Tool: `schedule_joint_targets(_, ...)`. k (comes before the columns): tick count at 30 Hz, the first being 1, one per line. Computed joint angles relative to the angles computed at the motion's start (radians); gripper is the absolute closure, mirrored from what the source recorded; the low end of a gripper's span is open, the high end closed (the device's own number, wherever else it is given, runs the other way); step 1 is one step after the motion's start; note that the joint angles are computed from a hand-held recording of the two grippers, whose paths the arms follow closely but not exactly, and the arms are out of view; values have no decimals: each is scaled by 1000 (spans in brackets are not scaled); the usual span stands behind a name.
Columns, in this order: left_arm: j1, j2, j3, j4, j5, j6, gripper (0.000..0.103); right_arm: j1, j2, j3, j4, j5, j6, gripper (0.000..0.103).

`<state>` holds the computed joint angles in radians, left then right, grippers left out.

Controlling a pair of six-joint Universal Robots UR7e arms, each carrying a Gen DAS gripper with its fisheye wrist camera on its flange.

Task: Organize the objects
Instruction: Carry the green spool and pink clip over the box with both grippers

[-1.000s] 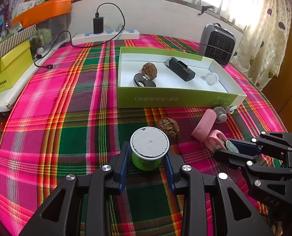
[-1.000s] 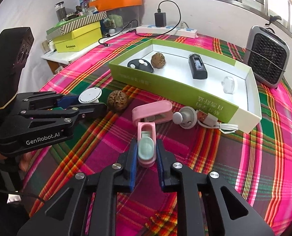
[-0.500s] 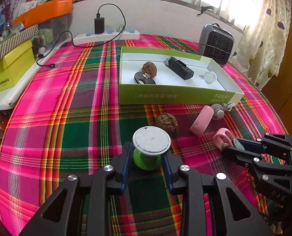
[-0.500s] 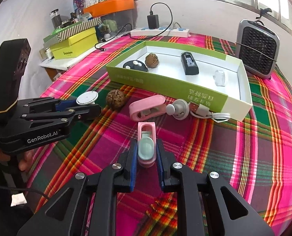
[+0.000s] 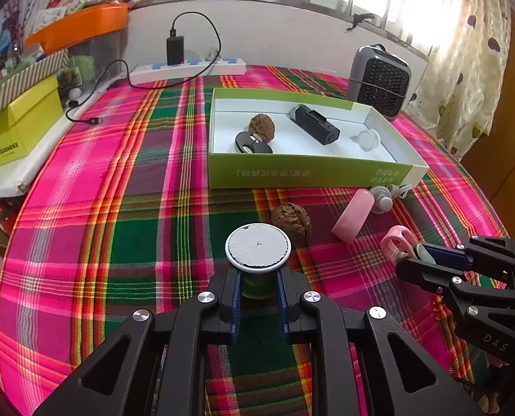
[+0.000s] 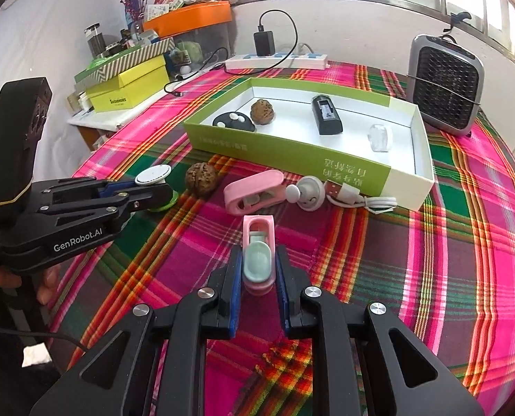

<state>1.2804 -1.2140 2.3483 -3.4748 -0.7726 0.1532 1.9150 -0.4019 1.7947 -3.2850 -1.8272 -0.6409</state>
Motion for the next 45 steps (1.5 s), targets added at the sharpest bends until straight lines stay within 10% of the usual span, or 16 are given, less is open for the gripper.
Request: schedule_joint_targets(45,-19,57,-211,93,-71,97,88,9,1,-179,38,4,90,85)
